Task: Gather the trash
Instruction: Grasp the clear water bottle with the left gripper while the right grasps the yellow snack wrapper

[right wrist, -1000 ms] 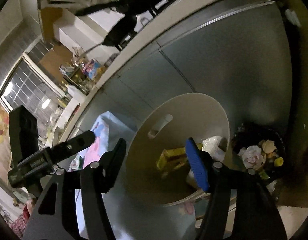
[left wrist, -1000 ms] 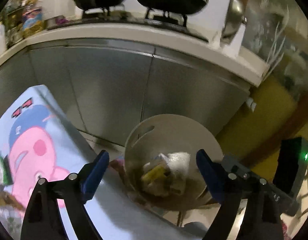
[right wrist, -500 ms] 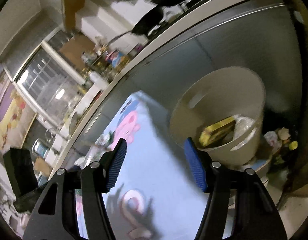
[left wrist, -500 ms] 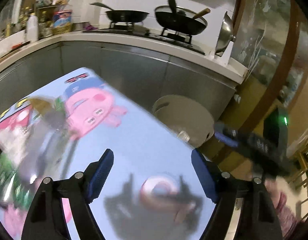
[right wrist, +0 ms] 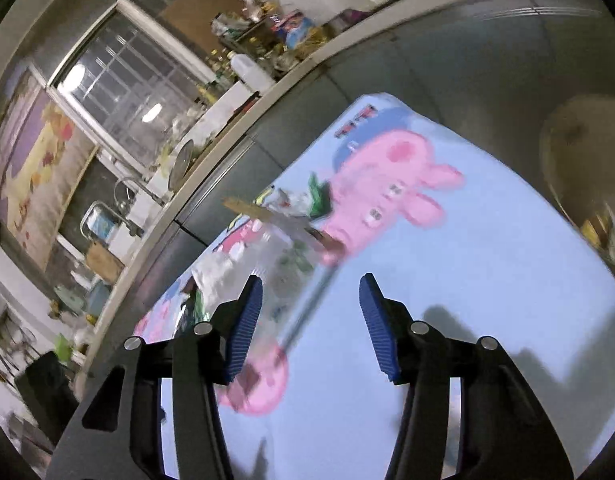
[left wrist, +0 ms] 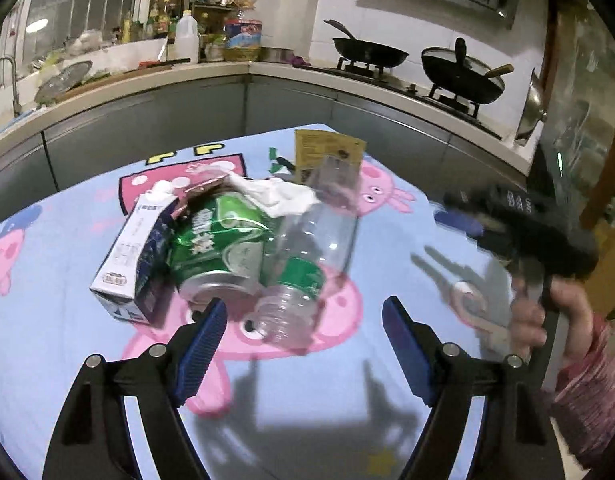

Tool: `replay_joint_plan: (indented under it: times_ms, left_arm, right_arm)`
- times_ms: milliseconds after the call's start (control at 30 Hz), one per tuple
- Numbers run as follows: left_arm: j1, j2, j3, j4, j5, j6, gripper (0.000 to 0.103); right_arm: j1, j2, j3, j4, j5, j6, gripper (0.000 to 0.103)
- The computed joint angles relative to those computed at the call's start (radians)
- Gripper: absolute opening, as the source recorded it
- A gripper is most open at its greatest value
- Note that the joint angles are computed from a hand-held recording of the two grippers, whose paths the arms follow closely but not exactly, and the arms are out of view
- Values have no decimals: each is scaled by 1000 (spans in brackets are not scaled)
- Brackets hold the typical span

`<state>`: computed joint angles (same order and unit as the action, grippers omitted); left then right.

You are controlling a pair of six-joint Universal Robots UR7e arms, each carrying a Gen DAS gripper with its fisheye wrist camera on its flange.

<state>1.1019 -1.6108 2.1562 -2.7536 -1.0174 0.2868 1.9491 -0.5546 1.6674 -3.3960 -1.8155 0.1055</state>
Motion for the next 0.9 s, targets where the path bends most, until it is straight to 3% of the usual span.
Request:
replay_joint_plan:
  times_ms: [100,267,367,400,500,667,800,900]
  left_arm:
    - [21,41,1,-55,9,50,80]
    - [48,99,-16,-98,-9,81,78]
    - [65,132,-38,-75,-15,76,57]
    - [69,136,-44,-60,-16,70,45]
    - [94,102,-43,-14,-84,65,43]
    - [119,-22,12,61,-132,79,42]
    - [106,-195,104,148,-115,45,41]
    - [79,-327,168,221,-74,3,42]
  right_arm:
    - [25,54,-146,130,-34,-61,51]
    - [47,156,-343,241,-108,-145,48]
    - [42,192,-414,286,-114,-177,3]
    - [42,186,-397,258,-120,-172,1]
    - [48,144,-305,160,-106,-158,1]
    - [70,52,-81,-15,-118,-129,1]
    - [51,-45,166,-119,-3,15,1]
    - [11,-74,306,-173,144,147,1]
